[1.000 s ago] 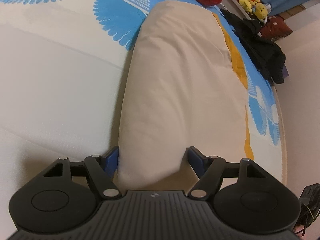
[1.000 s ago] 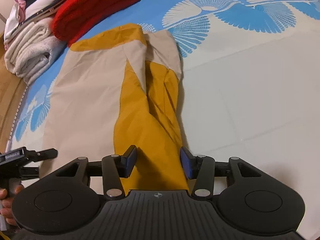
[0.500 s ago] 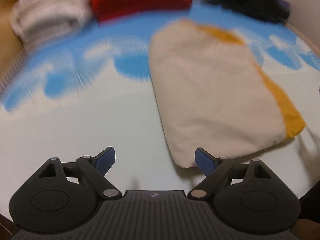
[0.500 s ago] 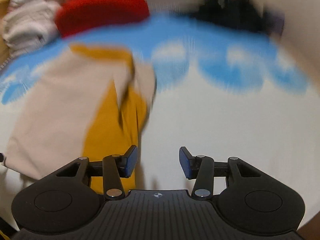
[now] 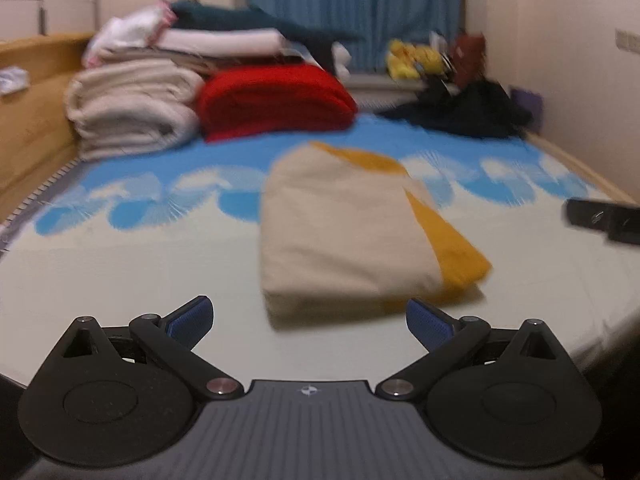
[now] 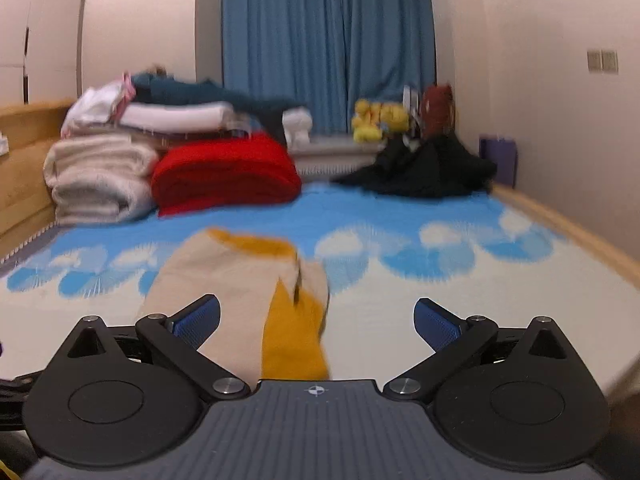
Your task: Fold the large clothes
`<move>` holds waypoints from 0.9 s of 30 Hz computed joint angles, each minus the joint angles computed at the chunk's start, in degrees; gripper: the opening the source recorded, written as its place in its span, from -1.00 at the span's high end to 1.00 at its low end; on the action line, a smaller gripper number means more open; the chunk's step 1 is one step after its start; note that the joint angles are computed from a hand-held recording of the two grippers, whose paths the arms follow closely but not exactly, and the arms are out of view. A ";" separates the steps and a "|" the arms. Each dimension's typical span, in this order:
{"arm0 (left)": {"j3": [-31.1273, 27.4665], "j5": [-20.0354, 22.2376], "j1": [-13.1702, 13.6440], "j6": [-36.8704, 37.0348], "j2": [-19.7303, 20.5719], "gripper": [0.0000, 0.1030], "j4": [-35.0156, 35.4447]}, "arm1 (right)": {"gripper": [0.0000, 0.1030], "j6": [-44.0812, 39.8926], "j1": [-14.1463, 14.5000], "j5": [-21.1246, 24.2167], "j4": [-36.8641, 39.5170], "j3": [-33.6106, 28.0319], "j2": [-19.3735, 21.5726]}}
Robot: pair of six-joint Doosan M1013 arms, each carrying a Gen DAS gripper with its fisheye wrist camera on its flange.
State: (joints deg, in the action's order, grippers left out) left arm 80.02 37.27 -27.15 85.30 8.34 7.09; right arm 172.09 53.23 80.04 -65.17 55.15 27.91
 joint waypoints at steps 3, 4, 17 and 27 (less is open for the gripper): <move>-0.88 0.12 -0.43 -4.57 1.35 -0.99 2.97 | -0.98 -4.77 0.06 -0.15 3.68 -1.34 1.01; -1.24 -0.06 -0.40 -4.92 1.83 -0.99 3.14 | -0.98 -5.95 0.08 -0.18 3.42 -1.83 1.42; -3.17 2.42 0.08 -7.71 3.77 -0.99 4.25 | -0.98 -6.23 -0.97 -0.03 8.43 -4.22 3.30; -3.03 1.56 -0.08 -7.37 3.76 -0.99 3.53 | -0.98 -7.77 -0.93 -1.22 8.89 -5.43 4.06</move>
